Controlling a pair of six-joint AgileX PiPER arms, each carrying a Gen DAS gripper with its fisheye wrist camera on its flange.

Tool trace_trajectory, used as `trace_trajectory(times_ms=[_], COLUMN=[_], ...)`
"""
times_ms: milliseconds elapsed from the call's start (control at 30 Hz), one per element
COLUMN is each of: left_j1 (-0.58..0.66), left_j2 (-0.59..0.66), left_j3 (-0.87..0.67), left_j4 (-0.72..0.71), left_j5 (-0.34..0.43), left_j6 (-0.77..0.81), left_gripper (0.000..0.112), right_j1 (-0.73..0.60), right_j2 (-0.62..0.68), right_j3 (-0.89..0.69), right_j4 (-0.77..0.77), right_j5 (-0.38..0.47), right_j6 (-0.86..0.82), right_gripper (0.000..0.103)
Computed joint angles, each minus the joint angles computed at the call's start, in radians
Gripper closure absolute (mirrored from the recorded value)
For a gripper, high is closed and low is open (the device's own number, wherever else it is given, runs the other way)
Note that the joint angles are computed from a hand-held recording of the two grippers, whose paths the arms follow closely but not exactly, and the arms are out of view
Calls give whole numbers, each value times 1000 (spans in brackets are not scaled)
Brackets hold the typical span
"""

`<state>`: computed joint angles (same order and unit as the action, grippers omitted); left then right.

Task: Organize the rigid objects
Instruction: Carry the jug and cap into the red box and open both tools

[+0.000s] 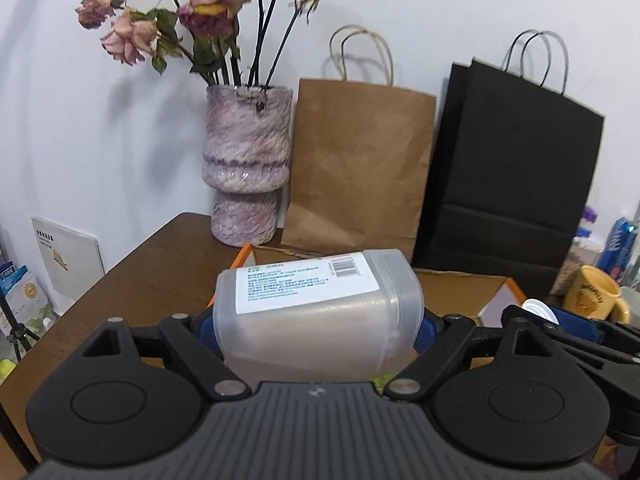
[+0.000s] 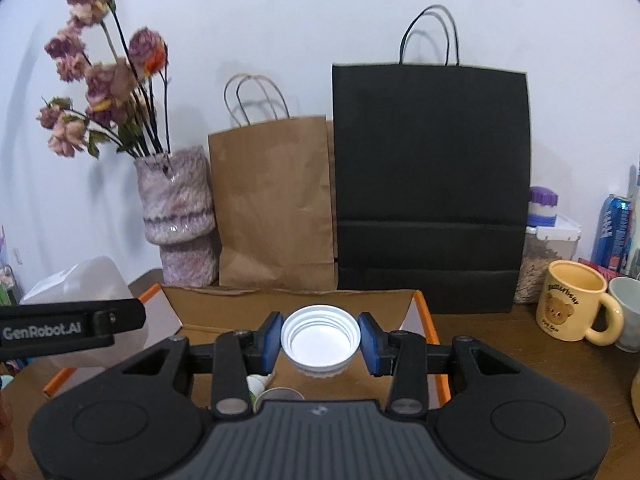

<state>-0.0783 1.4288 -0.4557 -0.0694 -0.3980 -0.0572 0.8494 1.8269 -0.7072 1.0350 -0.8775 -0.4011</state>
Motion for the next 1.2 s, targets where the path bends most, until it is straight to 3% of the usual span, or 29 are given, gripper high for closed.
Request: trace_trajectory(times_ms=[300, 633, 700, 767, 833, 933, 1000, 1200], left_j1=[-5, -7, -15, -16, -14, -7, -14, -14], left_j2=[134, 167, 165, 160, 154, 151, 153, 141], left_j3=[-73, -79, -74, -69, -61, -67, -68, -62], left_j4=[-101, -115, -154, -152, -135, -113, -146, -158], left_j5=[-12, -22, -34, -45, -55, -39, -41, -36], left_j6=[122, 151, 185, 181, 160, 140, 168, 172], left_gripper=[24, 23, 17, 9, 9, 9, 9, 9], right_j1=[-66, -79, -83, -86, -83, -72, -70, -68], right_j2=[84, 104, 103, 102, 103, 106, 108, 103], right_j3=[-89, -99, -102, -103, -104, -109, -112, -114], right_j4=[-20, -5, 4, 7, 20, 50, 60, 70], right_j5=[119, 166, 179, 187, 180, 157, 152, 159], right_j6=[-50, -74, -85, -88, -98, -127, -136, -155], right_gripper=[63, 63, 63, 54, 27, 8, 0, 0])
